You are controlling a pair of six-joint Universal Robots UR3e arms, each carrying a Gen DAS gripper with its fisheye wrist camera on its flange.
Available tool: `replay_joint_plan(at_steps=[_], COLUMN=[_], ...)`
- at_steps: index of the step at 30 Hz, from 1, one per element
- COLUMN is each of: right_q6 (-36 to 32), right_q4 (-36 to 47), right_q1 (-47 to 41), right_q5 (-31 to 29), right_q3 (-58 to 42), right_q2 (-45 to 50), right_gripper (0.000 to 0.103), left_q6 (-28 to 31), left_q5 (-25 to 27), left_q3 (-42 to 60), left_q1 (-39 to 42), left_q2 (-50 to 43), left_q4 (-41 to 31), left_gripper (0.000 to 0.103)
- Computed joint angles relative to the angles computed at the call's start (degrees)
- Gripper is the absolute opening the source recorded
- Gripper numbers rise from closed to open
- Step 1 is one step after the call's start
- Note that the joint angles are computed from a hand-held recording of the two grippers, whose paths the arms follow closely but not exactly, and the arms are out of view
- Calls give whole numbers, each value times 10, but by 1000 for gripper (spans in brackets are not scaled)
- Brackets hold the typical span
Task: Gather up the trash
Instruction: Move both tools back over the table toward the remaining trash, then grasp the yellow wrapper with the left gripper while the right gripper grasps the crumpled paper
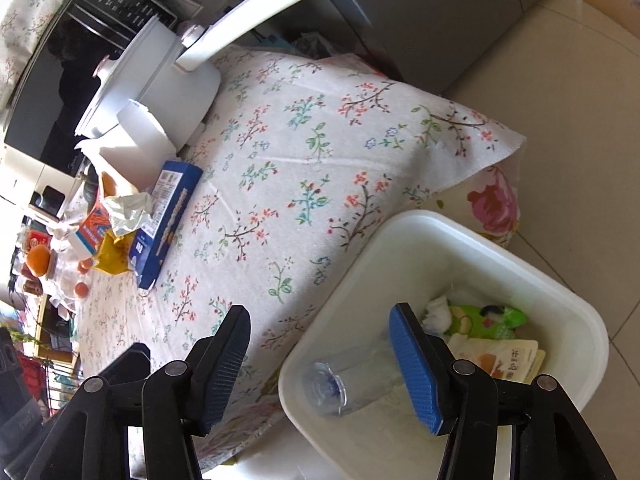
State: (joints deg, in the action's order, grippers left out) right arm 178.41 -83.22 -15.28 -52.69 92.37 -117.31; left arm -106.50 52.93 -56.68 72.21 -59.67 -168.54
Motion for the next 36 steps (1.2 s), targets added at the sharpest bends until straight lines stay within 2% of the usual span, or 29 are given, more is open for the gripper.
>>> replay_joint_plan(at_steps=[8, 14, 20, 23, 27, 32, 36], right_q6=[75, 125, 150, 145, 124, 99, 76], right_q4=[-93, -159, -225, -243, -261, -273, -244], right_q1=[84, 164, 275, 335, 394, 420, 433], right_q5=[-27, -60, -144, -191, -243, -270, -275], right_q3=[3, -15, -88, -156, -243, -329, -467], right_q2=[54, 114, 205, 266, 341, 421, 516], right_gripper=[65, 65, 65, 65, 65, 65, 65], left_q6=[-92, -198, -339, -339, -336, -358, -373], left_q5=[-16, -48, -12, 12, 41, 38, 41], left_q3=[77, 102, 26, 0, -11, -7, 3], left_q1=[29, 56, -12, -52, -88, -99, -108], left_q2=[-145, -235, -273, -293, -330, -360, -378], left_q4=[91, 198, 460, 551, 607, 632, 636], left_gripper=[60, 64, 64, 64, 64, 64, 64])
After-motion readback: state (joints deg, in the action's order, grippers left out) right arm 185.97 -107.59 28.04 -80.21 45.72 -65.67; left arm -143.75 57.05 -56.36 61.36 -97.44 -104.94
